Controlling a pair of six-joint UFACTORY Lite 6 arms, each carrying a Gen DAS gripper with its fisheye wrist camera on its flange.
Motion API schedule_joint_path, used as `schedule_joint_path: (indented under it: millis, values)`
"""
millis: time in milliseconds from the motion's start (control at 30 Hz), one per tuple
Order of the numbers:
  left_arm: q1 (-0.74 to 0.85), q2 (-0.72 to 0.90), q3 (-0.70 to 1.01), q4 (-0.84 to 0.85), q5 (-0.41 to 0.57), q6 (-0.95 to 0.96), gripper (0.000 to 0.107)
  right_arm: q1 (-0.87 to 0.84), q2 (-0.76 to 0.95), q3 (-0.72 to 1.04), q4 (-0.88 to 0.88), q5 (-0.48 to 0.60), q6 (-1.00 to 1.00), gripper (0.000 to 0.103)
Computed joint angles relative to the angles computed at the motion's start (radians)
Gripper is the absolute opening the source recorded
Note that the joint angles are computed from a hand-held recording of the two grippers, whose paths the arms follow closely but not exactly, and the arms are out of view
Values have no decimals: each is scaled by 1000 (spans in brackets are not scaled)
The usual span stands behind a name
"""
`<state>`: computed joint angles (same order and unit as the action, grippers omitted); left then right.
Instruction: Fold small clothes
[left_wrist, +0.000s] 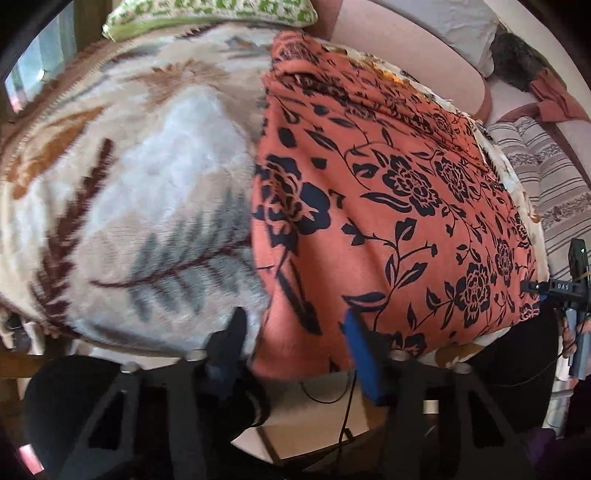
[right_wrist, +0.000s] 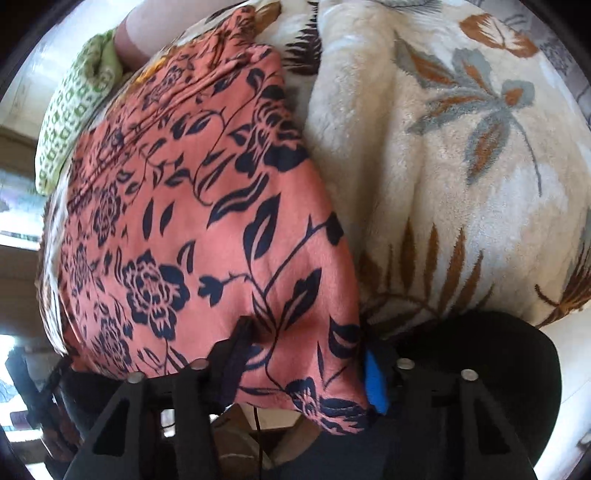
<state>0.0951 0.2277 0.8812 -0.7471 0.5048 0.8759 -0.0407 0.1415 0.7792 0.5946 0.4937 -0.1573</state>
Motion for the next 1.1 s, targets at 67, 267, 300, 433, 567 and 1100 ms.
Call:
schedule_joint_path:
  millis: [67,267,300,433,567,1100]
  values:
    - [1,73,48,-1,14,-21,31,8,-23,-10,-32,7,20,41]
    - [83,101,74,-102,111,70,11,40,-231,-115,-55,52,37,14]
    - [87,100,73,-103,116,73,10,54,-259,-120,-54,54,44,14]
    - [60,101,76,-64,87,23,16,31,-230,-121,18,60,-8,14]
    - [3,99,88,-32,74,-25,42,-24,-178,-108,88,103,-64,17]
    - [28,213,335,-151,265,35,6,-141,-212,-91,440,206,-487,11]
